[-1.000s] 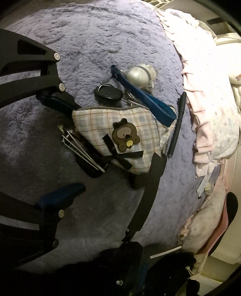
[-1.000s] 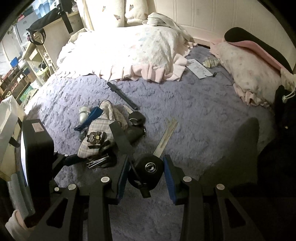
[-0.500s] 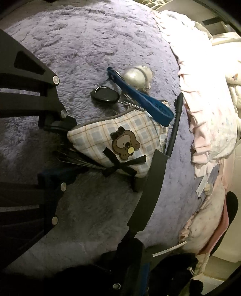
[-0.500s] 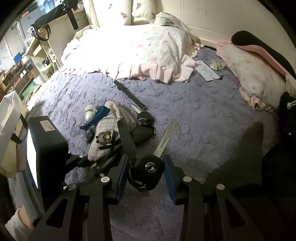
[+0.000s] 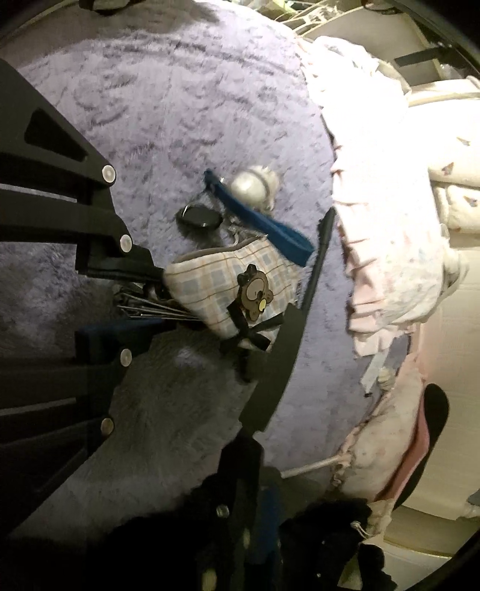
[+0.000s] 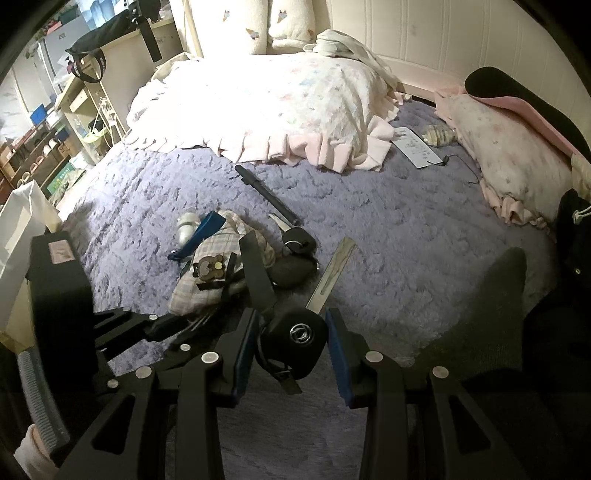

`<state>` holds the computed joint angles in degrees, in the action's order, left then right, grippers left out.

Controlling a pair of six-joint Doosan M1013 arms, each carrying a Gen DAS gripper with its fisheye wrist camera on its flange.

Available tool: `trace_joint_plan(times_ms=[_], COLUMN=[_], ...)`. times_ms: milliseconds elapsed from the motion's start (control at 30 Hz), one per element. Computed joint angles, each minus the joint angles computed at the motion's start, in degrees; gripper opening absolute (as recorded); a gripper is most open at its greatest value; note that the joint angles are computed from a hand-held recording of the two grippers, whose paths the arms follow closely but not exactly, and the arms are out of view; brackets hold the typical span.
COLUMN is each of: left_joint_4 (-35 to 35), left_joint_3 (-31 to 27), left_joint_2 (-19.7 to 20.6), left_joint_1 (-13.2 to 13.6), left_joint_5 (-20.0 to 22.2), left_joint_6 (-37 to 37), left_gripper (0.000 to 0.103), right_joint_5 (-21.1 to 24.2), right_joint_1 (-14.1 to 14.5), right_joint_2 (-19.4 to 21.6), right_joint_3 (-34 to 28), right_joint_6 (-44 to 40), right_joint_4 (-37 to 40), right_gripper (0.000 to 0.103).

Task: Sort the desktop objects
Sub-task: 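Grasp the black car key with the right tool while the left grasps the plaid pouch, then carry the pouch and key to the white bin and release them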

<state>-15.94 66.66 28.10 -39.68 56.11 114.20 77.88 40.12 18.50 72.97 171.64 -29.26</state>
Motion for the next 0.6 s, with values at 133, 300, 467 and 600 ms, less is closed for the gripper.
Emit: trace_joint_plan(times_ms=[133, 300, 467, 600], left_joint_4=[-0.89, -0.51, 1.76, 4.00], left_joint_3=[0.63, 1.50, 1.68, 2.62], left_joint_2=[-1.55, -3.92, -5.77, -7.25], left_joint_1=[0.98, 2.75, 4.90, 6.48], left_joint_5=[-0.67, -1.97, -2.81, -4.47], left_joint_6=[0.79, 0.62, -0.82, -2.50], left_gripper=[0.017, 0.014, 0.003, 0.003], right_joint_5=[0.77, 2.56, 2.81, 2.34], right_joint_1=[0.32, 1.19, 1.93, 2.38], right_joint_2=[0.72, 2.53, 4.80, 7.27], right_joint_3=[-1.77, -5.83, -10.33, -14.66], right_joint_6=[-0.79, -2.90, -5.33, -8.78], right_joint_4=[-0.90, -3.21, -4.42, -4.51], right_gripper=[0.035, 0.035, 0.035, 0.035])
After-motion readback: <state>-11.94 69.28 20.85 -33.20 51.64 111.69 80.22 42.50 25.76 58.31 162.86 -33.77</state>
